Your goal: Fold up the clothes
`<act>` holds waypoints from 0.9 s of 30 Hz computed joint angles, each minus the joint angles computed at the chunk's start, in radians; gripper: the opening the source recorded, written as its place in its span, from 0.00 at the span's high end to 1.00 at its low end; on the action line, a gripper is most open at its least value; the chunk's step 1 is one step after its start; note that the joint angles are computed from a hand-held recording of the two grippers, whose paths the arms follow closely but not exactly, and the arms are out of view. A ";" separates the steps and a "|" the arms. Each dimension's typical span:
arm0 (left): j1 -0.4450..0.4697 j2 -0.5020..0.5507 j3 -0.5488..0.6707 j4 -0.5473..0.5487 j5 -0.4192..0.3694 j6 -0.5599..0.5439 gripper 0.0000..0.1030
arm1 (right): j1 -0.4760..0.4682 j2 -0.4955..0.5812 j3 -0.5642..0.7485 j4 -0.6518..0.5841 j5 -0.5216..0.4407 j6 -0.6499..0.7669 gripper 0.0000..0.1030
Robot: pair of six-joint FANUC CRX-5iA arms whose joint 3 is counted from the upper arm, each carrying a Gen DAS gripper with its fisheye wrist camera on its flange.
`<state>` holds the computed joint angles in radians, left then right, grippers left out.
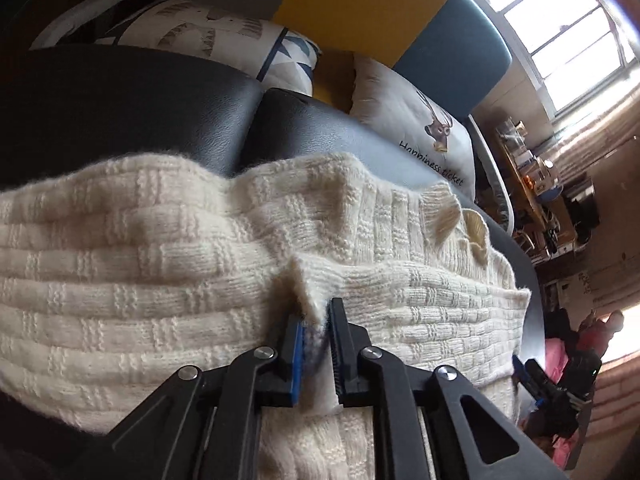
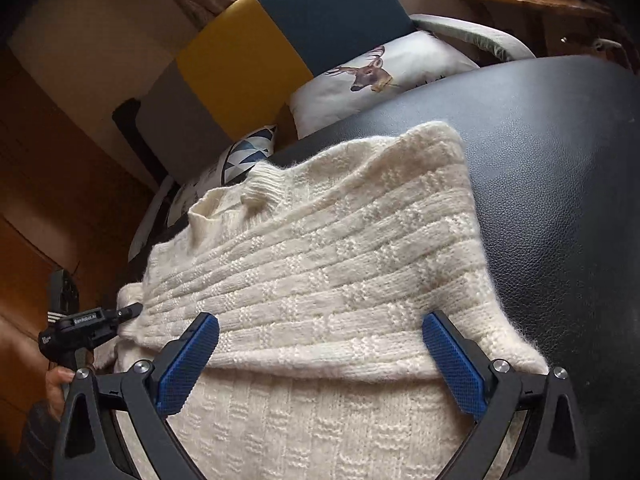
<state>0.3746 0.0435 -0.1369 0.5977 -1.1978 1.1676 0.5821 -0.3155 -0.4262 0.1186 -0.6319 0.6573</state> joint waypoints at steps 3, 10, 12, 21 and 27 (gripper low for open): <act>-0.013 -0.041 0.040 -0.102 0.035 0.075 0.84 | 0.019 -0.004 -0.009 0.031 -0.007 0.035 0.00; -0.194 0.012 0.137 0.095 -0.077 -0.170 0.73 | -0.018 -0.076 -0.016 -0.118 0.045 0.174 0.00; -0.301 0.065 0.212 0.079 -0.107 -0.193 0.70 | -0.047 -0.081 -0.013 -0.221 0.055 0.248 0.00; -0.610 0.371 0.637 -0.054 -0.247 -0.309 0.64 | -0.132 -0.109 -0.035 -0.484 0.132 0.464 0.00; -0.671 0.593 0.951 -0.106 -0.424 -0.304 0.62 | -0.146 -0.112 -0.031 -0.539 0.140 0.516 0.00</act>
